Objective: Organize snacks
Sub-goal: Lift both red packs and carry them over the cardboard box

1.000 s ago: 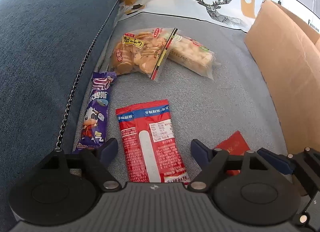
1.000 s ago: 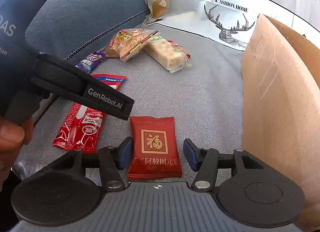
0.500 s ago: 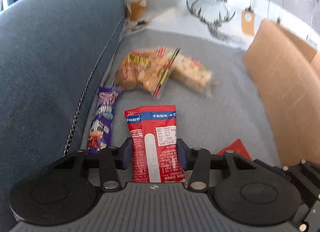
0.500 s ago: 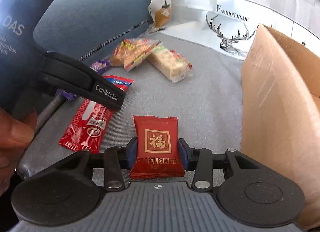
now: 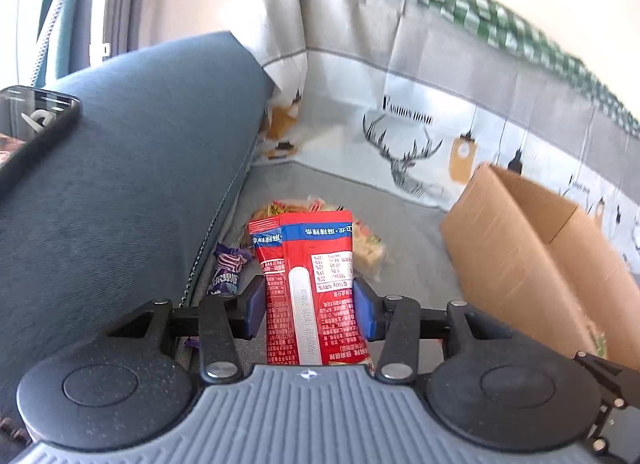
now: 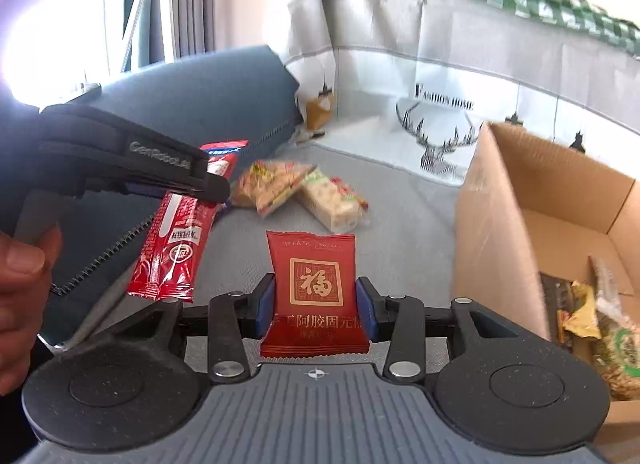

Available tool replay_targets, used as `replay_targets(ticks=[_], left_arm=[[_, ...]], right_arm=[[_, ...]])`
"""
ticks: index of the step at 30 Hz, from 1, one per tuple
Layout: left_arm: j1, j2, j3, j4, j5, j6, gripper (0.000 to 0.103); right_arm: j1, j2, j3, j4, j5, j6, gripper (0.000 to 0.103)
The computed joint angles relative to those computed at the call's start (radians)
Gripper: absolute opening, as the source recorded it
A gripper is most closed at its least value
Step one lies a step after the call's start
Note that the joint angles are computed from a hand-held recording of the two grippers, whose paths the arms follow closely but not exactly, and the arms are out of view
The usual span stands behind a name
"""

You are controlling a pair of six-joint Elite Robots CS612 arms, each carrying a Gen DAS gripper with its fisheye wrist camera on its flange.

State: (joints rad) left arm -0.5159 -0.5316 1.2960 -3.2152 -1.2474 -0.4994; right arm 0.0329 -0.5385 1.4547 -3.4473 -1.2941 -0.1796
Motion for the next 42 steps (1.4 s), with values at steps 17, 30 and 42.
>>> replay_targets(ticks=[17,30,42], left_arm=[[-0.009,0.022,-0.025,-0.093,-0.098,0.033,0.05],[-0.021,0.072,-0.147,-0.027,-0.108,0.002,0.05],[-0.044,0.098,-0.226,-0.054,-0.124,0.021,0.05]], right_arm=[[-0.105,-0.05,0.033,-0.209,-0.041,0.073,0.044],[-0.157,-0.047,0.03,-0.23,-0.083,0.213,0.044],[-0.184,-0.043,0.016,-0.223,-0.1,0.279,0.044]])
